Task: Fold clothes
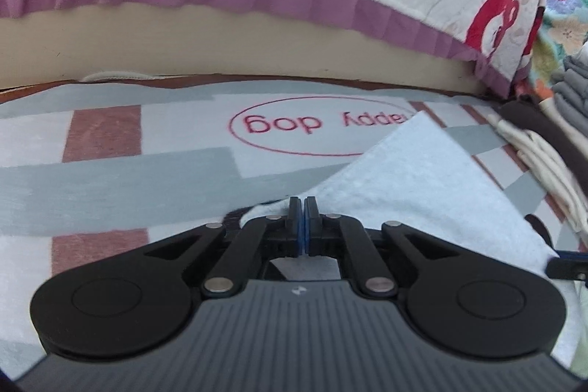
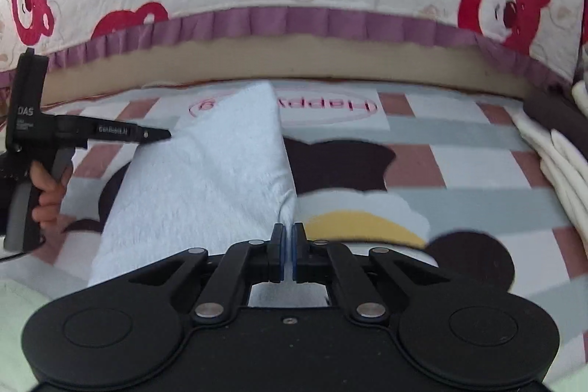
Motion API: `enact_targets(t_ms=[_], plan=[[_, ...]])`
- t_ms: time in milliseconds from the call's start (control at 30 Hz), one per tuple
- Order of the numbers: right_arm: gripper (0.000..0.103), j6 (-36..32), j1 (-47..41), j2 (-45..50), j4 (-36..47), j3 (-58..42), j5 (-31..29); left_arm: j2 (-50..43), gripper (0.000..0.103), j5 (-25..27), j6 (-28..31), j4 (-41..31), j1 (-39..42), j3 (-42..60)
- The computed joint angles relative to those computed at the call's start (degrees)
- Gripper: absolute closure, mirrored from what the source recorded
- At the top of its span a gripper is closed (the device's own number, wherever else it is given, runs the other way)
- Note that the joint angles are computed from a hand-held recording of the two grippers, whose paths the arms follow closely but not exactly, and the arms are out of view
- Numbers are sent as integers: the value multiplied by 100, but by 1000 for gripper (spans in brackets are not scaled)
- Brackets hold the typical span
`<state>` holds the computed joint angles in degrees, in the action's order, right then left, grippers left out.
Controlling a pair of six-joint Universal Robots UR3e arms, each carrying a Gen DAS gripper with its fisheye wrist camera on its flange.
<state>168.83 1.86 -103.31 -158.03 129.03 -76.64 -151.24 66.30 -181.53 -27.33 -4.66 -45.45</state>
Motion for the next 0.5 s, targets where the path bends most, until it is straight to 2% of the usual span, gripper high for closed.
enact_targets(t_ms=[133,200,233,300,333,367,400,433,467,500], plan=[[103,173,-267,-313,403,237,-265,-34,100,208,10,-73,-48,69],[103,222,-790,-862,861,545,-98,-18,100,195,-23,-26,-37,16],[103,178,-1155,-1274,1205,684,235,-8,100,159,-94,-13,-21,-6],[94,212,-1815,-1950,1869,827,1076,-7,100,69,-204,-21,16,-8],[84,285,-2104,-2221,2171,862,1545,-10,100,23,-250,-30,35,-2],[61,358,-2351,-2446,2462,890,1970,-18,100,2,-261,-26,42,1],[49,469,-2404,-2468,2580,926,2211,-15,100,10,-242,-23,38,-6],[42,579,-2454,-2484,2686,966,2450,1,100,28,-218,-20,33,-25],[42,720,-2449,-2460,2717,1006,2602,17,100,45,-193,-19,27,-43],[43,1018,-2204,-2241,2425,1022,2378,30,100,63,-169,-19,21,-56]])
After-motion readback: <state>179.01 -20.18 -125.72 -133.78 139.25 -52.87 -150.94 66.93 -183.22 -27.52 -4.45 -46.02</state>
